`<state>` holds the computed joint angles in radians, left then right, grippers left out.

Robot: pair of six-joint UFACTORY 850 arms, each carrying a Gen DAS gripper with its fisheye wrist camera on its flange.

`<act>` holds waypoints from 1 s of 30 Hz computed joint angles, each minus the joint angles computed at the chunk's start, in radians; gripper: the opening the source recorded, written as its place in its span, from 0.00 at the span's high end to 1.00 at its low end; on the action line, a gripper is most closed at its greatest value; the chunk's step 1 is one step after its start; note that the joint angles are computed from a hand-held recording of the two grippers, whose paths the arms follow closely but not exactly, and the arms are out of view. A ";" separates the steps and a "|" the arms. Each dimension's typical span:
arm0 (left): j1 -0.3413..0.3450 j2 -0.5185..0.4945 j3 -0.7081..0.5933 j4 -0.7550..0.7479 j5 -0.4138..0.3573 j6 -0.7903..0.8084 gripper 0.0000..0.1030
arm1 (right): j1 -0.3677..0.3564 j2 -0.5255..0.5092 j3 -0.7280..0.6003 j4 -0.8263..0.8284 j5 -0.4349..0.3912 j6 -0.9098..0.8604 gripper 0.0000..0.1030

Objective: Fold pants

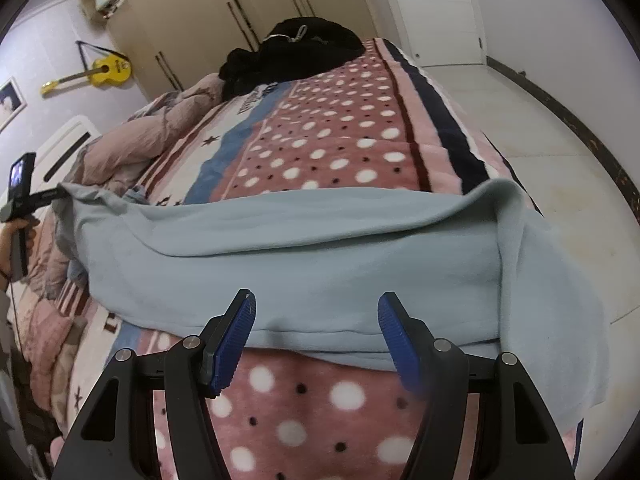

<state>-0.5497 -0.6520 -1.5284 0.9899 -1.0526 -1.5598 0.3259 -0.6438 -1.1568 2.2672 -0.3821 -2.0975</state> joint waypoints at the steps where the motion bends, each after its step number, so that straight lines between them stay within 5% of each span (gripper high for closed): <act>1: -0.004 -0.008 -0.012 -0.001 -0.033 0.018 0.18 | 0.000 0.005 0.003 0.001 -0.005 -0.003 0.42; 5: -0.001 0.005 -0.003 -0.011 -0.107 0.001 0.15 | 0.001 0.015 0.012 0.013 -0.010 -0.016 0.42; 14: 0.000 0.075 0.069 0.008 -0.044 -0.056 0.07 | -0.003 0.015 0.014 -0.006 -0.021 0.012 0.42; 18: -0.024 0.090 0.092 0.107 -0.165 -0.236 0.04 | -0.003 0.015 0.013 -0.017 -0.014 0.016 0.42; 23: -0.022 0.074 0.067 0.051 -0.140 -0.124 0.02 | 0.000 0.007 0.003 -0.031 -0.021 0.023 0.42; 26: -0.046 0.074 0.078 0.050 -0.029 -0.106 0.02 | 0.008 -0.010 -0.020 -0.092 -0.028 0.071 0.43; 30: -0.105 0.029 0.038 0.052 0.086 -0.022 0.02 | 0.032 -0.041 -0.069 -0.231 -0.039 0.165 0.69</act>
